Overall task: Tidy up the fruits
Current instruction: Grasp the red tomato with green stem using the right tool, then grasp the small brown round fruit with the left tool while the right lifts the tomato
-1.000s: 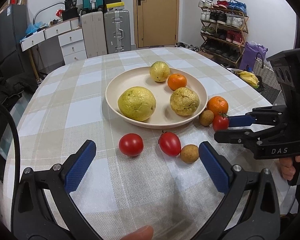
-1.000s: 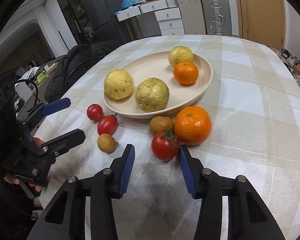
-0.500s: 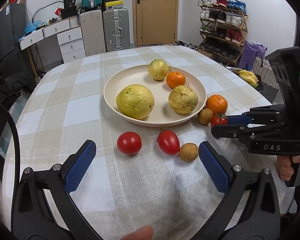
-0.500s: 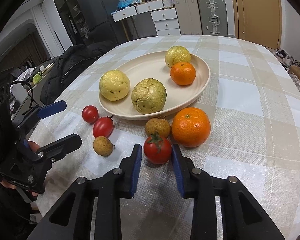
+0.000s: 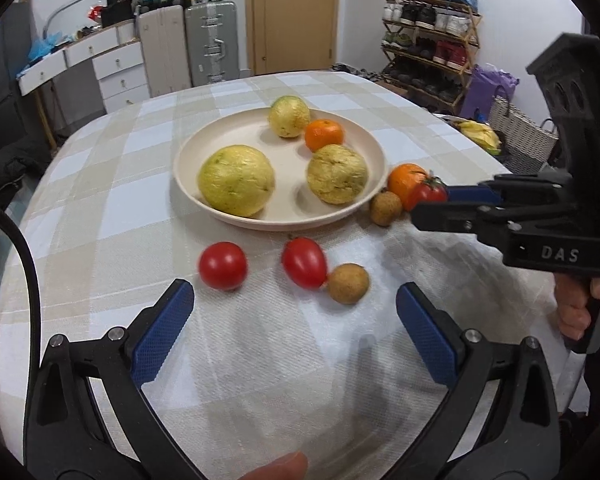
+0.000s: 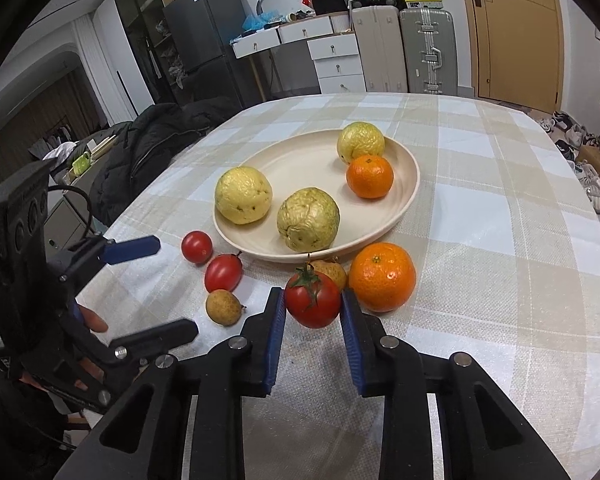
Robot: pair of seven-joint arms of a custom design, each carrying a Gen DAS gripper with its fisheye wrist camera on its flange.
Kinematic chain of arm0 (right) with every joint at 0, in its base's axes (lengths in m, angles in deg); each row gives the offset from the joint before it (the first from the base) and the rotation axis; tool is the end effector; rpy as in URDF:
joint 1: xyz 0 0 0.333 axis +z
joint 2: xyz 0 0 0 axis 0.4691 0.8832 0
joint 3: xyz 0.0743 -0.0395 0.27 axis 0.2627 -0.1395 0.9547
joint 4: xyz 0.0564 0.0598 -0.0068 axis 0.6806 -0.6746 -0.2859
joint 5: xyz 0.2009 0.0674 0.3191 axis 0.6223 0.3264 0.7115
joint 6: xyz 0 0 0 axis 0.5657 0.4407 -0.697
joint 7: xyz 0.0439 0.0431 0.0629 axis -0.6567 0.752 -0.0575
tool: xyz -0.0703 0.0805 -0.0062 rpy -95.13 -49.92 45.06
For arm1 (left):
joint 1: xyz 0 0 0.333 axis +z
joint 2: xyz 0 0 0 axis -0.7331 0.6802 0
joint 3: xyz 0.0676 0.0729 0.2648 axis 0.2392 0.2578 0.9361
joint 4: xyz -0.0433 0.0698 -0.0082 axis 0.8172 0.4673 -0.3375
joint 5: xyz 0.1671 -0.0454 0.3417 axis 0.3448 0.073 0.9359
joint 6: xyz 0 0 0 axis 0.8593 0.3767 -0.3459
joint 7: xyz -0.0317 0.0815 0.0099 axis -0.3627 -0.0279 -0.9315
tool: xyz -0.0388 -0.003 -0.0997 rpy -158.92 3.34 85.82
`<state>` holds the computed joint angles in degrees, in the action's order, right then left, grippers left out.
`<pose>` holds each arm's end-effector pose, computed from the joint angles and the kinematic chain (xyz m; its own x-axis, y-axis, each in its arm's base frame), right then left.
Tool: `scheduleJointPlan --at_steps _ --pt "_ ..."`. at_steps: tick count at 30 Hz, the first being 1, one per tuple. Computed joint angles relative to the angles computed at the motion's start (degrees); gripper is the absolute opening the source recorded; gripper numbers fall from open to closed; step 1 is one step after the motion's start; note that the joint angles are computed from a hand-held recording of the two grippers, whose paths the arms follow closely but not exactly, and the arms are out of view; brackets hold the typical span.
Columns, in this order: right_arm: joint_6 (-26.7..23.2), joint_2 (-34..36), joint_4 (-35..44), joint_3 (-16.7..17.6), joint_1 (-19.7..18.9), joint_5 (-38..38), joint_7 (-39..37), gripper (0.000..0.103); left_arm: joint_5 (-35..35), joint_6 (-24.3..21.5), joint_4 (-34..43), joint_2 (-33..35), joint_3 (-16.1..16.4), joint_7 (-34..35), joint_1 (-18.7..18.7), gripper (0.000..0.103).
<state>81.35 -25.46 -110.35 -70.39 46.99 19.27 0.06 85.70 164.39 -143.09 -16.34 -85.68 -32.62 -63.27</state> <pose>0.4162 0.1235 0.2943 0.5917 -0.7711 -0.2352 -0.6731 -0.3120 -0.6705 0.4304 -0.2994 0.3237 -0.1413 -0.9890 0.0431 -0.7181 0.0725 -0.6921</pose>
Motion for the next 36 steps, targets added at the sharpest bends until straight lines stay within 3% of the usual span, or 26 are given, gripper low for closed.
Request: scheduleJointPlan --at_steps 6,11,19,26,36 --pt "-0.1 -0.2 -0.2 0.0 -0.1 -0.1 0.2 0.028 -9.4 5.3 0.1 2.2 0.0 11.9 0.2 0.07" --pt "-0.3 -0.6 -0.3 -0.2 -0.1 0.2 -0.2 0.028 -17.9 6.5 0.1 3.9 0.7 19.6 -1.0 0.055" --pt "-0.5 -0.3 -0.2 -0.4 -0.5 0.0 0.2 0.028 -18.4 8.0 2.0 5.5 3.4 18.0 -3.2 0.054" --pt "-0.7 -0.3 -0.3 -0.4 -0.7 -0.3 0.4 0.028 -20.4 7.1 2.5 5.8 3.8 18.5 -3.9 0.024" --pt "-0.9 0.0 0.0 -0.5 -0.8 -0.1 0.3 0.028 -20.8 11.5 0.1 4.6 5.0 18.9 -3.9 0.023"
